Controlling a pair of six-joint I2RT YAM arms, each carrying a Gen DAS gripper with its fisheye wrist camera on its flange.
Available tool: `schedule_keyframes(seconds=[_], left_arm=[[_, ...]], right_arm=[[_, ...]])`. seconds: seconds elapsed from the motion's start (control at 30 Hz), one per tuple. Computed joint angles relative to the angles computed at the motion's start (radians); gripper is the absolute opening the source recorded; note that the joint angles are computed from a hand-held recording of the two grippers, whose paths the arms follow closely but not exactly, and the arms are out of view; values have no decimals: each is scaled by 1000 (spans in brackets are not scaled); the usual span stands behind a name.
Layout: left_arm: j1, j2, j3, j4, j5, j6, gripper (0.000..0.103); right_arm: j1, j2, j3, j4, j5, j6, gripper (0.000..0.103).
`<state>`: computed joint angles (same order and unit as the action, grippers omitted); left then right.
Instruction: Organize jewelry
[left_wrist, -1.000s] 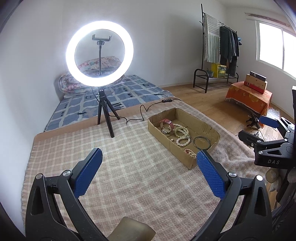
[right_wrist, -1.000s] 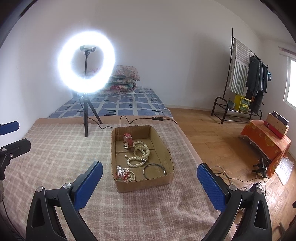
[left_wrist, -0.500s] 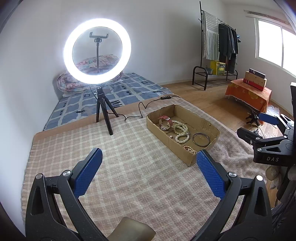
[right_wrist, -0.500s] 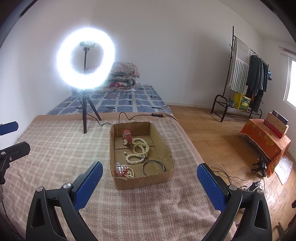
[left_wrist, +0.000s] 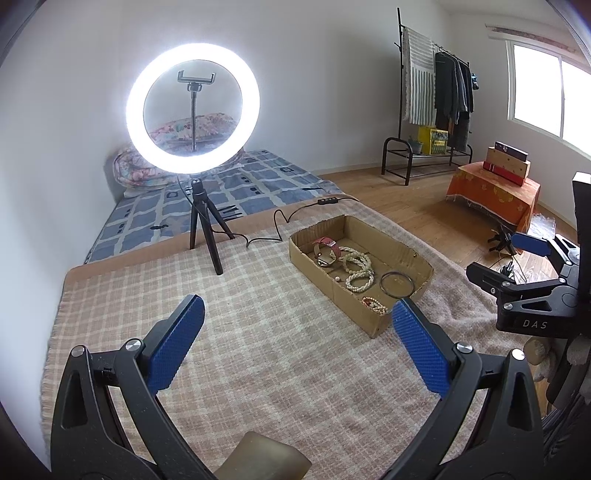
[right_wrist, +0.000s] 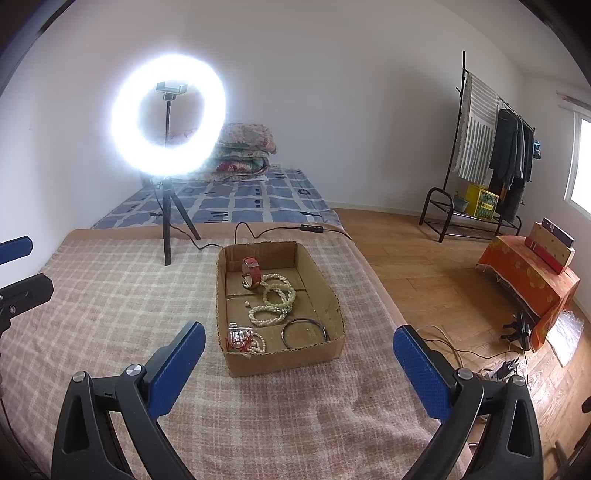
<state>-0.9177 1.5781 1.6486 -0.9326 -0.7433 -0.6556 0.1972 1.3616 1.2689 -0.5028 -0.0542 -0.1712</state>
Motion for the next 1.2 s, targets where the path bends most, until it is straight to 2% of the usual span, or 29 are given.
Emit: schedule_keyframes(seconds=[0.73,1.0,1.2], left_arm=[[-2,11,20,-7,4,-1,103],[-26,20,28,-7,-50,2,103],[-15,22,32,-46,-30,-24,103]], right_arm=[[-6,3,7,-9,-3,-6,103],[-6,3,4,-8,-2,-6,103],[-16,37,12,-24,7,-7,103]])
